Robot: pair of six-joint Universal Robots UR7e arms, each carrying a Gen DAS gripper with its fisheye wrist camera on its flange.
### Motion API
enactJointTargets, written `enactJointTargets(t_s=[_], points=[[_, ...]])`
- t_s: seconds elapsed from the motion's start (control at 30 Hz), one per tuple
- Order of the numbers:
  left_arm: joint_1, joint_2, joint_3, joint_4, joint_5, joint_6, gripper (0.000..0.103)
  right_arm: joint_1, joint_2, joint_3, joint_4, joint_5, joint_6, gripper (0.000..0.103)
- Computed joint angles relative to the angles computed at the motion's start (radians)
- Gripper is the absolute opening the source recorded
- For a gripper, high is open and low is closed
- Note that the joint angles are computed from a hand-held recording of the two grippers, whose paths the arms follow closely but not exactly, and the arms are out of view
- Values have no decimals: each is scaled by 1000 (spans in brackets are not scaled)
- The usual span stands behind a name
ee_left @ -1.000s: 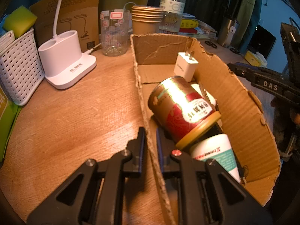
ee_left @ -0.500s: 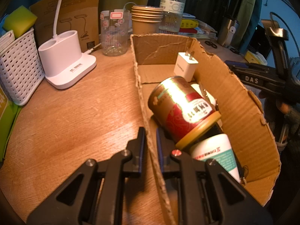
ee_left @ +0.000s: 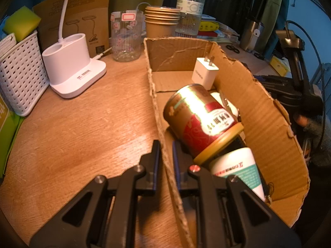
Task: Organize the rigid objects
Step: 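Move the right gripper to the wristwatch and grasp its case, then lift the wristwatch with the right gripper and carry it into the box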
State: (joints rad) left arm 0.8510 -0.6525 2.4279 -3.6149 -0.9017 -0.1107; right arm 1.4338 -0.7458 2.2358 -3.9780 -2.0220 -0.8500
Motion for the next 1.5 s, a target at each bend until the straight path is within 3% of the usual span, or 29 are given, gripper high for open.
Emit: enactJointTargets(t_s=[0.1, 0.17, 0.8, 1.13, 1.5], points=[[0, 0, 0, 0, 0, 0, 13, 4, 8, -3, -17, -6, -12, 13], [0, 0, 0, 0, 0, 0, 13, 6, 15, -5, -34, -14, -19, 11], [0, 0, 0, 0, 0, 0, 13, 44, 8, 60, -128, 25, -32, 11], [0, 0, 0, 0, 0, 0, 13, 122, 13, 100, -203, 36, -61, 11], [-1, -1, 1, 1, 0, -1, 13, 188, 39, 94, -176, 38, -86, 11]])
